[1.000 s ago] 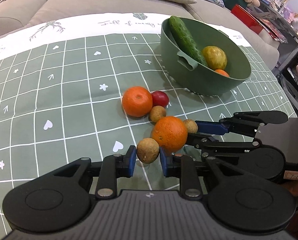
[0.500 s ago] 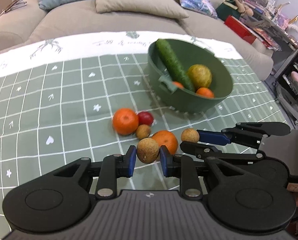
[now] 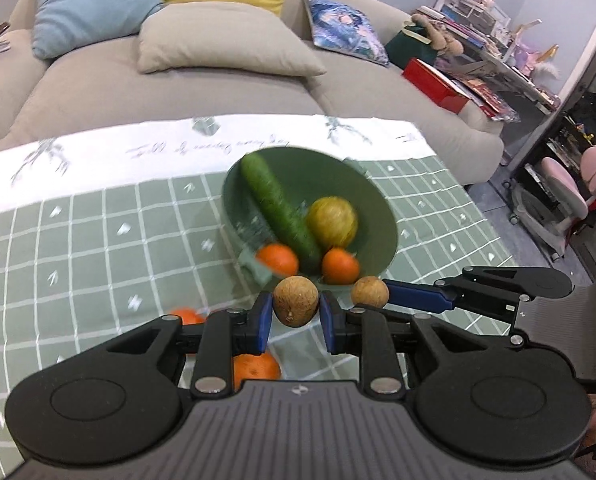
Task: Organize fruits
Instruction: 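Carry both brown fruits over the colander and lower them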
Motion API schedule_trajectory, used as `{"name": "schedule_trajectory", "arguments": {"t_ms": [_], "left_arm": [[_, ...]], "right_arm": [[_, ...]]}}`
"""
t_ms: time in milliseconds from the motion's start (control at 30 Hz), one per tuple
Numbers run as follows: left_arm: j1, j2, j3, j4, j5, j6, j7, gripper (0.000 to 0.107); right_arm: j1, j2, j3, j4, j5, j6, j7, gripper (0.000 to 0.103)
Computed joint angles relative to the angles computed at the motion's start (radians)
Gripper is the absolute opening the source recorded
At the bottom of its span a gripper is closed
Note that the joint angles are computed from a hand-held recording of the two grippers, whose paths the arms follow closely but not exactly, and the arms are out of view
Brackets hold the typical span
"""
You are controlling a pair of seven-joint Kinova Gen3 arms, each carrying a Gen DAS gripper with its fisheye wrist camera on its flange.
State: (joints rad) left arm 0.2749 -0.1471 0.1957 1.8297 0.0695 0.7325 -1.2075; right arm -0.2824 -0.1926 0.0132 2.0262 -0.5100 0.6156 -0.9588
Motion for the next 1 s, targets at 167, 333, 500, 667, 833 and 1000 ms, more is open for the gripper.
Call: {"name": "schedule_trajectory", "arguments": {"t_ms": [167,333,500,667,833,1000], "left_arm": [[0.001,0.090,-0.035,-0.087,0.080,0.030,-0.097,0.028],[-0.015,0.190,-0.045,-0.179,0.137,0.099,-0.142,0.028],[-0.027,0.294,-0.044,-0.268,0.165,0.185,-0.149,0.028],[-0.022,0.377,-0.048,-0.345,0.147,0.267,-0.125,0.028],[-0.026,0.427,-0.047,-0.392,0.152,0.319,-0.139,0.028],[-0.014,0.449,-0.051,-0.416,0.134,0.341,-0.125,0.028]], "right_arm": [[0.029,0.071,0.010,-0.091,0.024,0.064,0.028,0.022],[0.087,0.183,-0.011,-0.209,0.040,0.166,0.046,0.022],[0.152,0.298,-0.045,-0.322,0.035,0.296,0.046,0.022],[0.174,0.381,-0.078,-0.407,0.083,0.381,-0.002,0.022],[0.184,0.426,-0.100,-0.452,0.113,0.421,-0.010,0.022],[0.191,0.449,-0.110,-0.475,0.120,0.443,-0.014,0.022]]}}
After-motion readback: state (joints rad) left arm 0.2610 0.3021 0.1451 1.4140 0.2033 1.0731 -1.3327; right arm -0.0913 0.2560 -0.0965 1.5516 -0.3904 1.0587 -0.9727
